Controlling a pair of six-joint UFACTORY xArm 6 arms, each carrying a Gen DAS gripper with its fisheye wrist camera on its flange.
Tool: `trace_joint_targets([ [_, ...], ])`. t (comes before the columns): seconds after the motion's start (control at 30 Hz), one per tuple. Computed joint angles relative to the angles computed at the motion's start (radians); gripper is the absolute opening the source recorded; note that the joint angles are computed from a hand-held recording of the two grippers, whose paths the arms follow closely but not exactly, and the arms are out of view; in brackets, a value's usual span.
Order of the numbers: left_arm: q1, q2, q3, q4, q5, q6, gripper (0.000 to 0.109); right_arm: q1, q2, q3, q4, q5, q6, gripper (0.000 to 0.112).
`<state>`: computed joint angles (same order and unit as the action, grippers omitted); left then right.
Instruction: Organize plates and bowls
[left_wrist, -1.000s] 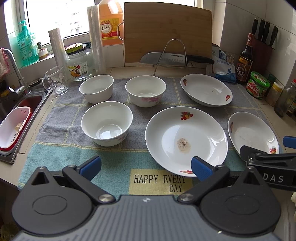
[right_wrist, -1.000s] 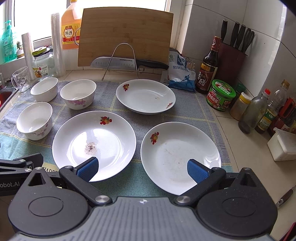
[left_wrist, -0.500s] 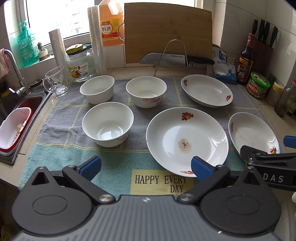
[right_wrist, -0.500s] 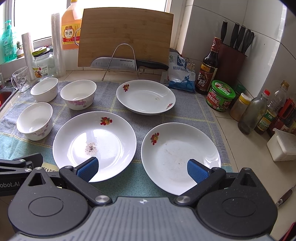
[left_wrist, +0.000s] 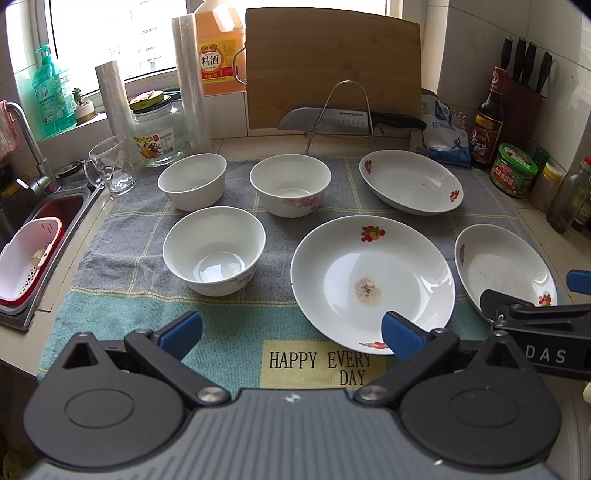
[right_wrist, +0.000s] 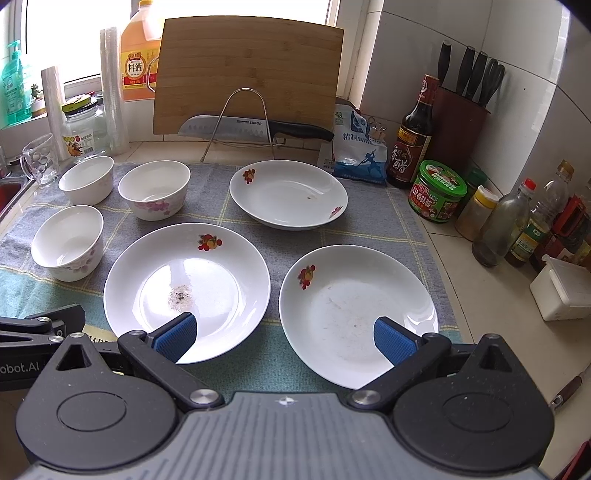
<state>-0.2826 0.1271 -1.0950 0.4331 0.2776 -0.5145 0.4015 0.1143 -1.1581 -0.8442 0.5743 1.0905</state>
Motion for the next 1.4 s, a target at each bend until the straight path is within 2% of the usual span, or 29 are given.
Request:
trace_joint_targets([
  [0.67,-0.001,0.004,-0.011,-0.024,0.0,0.028,0.102,0.003,-0.003,-0.005,-0.007,0.014,0.0,0.103],
  [0.9,0.011,0.004,0.009,-0.078,-0.055,0.093,0.102,0.012,-0.003,-0.014,-0.035,0.035,0.027,0.103],
  [1.0,0.011,0.01,0.012,-0.146,-0.078,0.169,0.102,0.018,-0.002,-0.017,-0.056,0.047,0.052,0.103],
  [1.17,0.005,0.018,0.015,-0.339,-0.124,0.405,0.102,0.025,-0.001,-0.02,-0.102,0.059,0.097,0.103],
  [1.23,-0.005,0.023,0.009,-0.467,-0.138,0.546,0.102,0.028,0.0,-0.021,-0.115,0.062,0.114,0.103],
  [1.4,-0.017,0.051,-0.04,-0.779,-0.106,0.871,0.102,0.042,0.003,-0.026,-0.162,0.08,0.171,0.103],
])
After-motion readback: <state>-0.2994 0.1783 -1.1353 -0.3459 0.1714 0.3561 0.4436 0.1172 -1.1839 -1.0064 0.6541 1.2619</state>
